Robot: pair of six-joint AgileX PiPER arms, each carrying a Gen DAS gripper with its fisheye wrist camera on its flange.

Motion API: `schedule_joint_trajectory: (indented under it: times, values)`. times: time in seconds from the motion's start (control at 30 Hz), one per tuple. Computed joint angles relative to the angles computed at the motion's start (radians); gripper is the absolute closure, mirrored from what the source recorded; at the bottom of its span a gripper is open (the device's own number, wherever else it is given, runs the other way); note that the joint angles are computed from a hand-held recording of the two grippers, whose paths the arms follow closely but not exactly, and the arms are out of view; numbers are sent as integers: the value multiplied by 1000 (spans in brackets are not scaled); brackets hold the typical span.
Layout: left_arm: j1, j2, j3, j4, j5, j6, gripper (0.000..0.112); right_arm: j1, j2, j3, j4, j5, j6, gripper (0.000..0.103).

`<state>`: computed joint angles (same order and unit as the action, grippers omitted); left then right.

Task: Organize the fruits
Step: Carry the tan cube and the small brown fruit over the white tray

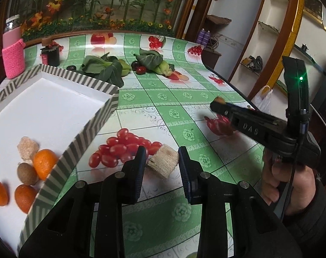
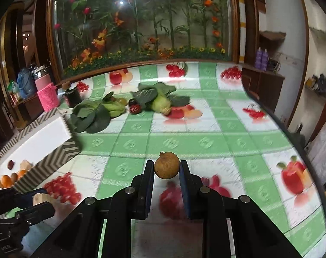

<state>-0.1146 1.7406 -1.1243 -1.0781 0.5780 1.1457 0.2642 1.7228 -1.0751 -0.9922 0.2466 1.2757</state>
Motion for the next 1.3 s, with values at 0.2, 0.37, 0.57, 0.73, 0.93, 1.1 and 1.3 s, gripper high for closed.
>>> schedule_joint_trajectory:
  times: [0.2, 0.37, 0.57, 0.73, 0.93, 1.1, 1.3]
  values:
    - [46, -58, 61, -57, 9, 76, 83, 155, -10, 8, -232, 158, 250, 81]
    - [118, -83, 84, -99, 39, 117, 83, 247, -2, -6, -266, 197, 329, 81]
    - [182, -96, 94, -115, 49, 138, 83, 326, 28, -46, -293, 231, 408, 81]
    - [216, -101, 100, -121, 37, 145, 83, 373, 64, -96, -278, 246, 395, 81]
    - [254, -97, 103, -135, 35, 158, 83, 408, 109, -162, -252, 240, 360, 81]
    - [289, -111, 119, -190, 31, 191, 83, 426, 146, -220, -217, 234, 307, 81]
    - [326, -150, 163, -263, -101, 205, 83, 432, 193, -290, -161, 176, 210, 81]
